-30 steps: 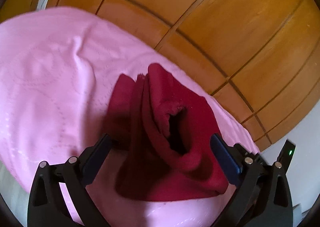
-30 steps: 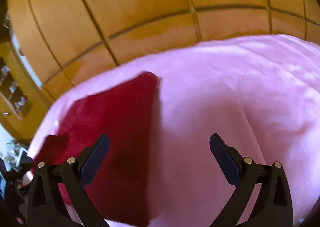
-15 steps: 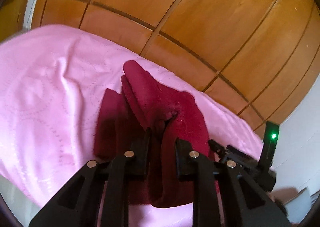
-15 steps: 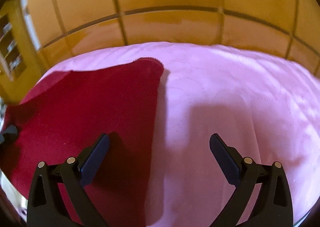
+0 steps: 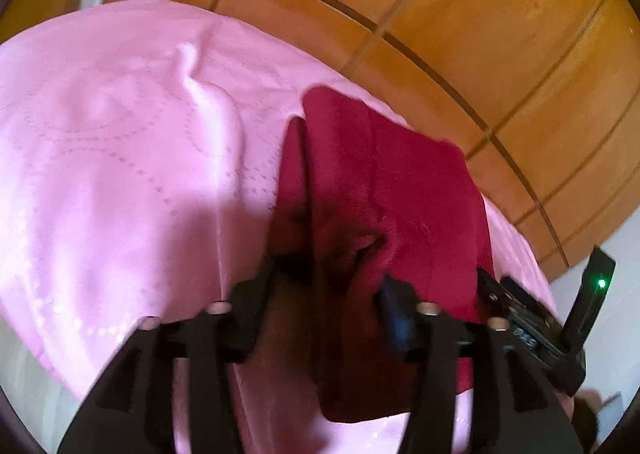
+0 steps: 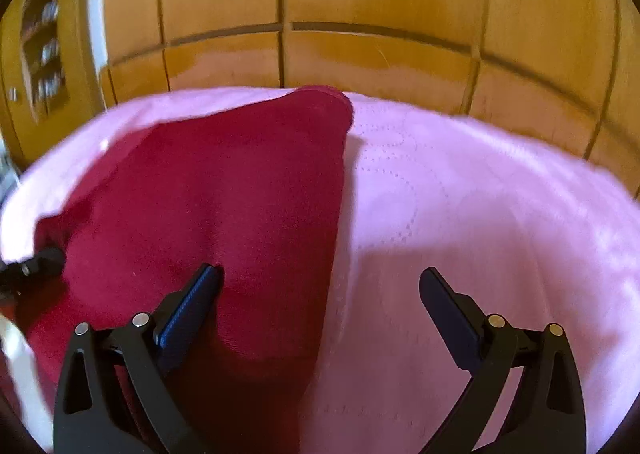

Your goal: Fold small clothes

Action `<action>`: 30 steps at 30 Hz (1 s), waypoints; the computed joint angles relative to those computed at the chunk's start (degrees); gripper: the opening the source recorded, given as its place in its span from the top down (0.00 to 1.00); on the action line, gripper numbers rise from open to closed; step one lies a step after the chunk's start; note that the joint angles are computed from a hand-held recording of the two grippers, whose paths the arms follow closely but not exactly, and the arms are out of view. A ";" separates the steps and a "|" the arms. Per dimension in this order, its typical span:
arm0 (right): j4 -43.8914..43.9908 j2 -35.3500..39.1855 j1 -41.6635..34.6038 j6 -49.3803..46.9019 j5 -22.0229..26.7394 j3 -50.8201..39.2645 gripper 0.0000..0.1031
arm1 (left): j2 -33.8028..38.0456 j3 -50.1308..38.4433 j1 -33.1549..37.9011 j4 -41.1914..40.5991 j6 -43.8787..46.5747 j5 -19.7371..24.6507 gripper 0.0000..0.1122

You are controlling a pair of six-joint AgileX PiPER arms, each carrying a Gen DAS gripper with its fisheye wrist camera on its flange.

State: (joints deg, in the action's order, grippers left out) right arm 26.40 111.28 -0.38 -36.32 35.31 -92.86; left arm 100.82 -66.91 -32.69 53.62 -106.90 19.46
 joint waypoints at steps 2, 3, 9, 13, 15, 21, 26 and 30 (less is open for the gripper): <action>3.26 0.67 -2.69 0.61 5.92 -2.94 0.04 | -1.71 0.67 -1.54 5.42 -6.18 2.20 0.44; 4.99 0.70 -3.92 0.17 7.81 -3.63 0.04 | -2.68 0.41 -3.10 8.04 -8.25 5.09 0.43; 5.21 -1.92 -8.53 0.79 8.57 -1.76 0.04 | -3.65 -3.92 -12.39 16.70 -8.31 19.72 0.32; 7.67 -2.40 -11.16 -0.77 13.29 -1.11 0.04 | 2.08 -12.10 -14.63 10.27 7.75 20.62 0.31; 9.37 -2.63 -11.05 -3.00 14.14 -0.05 0.04 | 5.49 -15.71 -14.54 6.43 13.98 23.34 0.31; 3.65 -3.47 -6.01 -6.67 7.94 5.78 0.04 | 7.56 -11.71 -5.56 -9.39 18.04 16.34 0.38; 5.70 -1.57 -7.84 -6.57 13.27 1.59 0.04 | 4.60 -10.15 -6.26 -7.42 16.38 16.99 0.39; 8.69 -0.79 -9.74 -5.43 14.20 -2.82 0.04 | -0.38 -7.94 -8.55 1.14 6.82 18.77 0.37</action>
State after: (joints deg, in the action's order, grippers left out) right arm 35.09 110.49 -10.12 -41.75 49.51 -95.68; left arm 100.44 -74.85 -41.23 54.76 -100.09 38.23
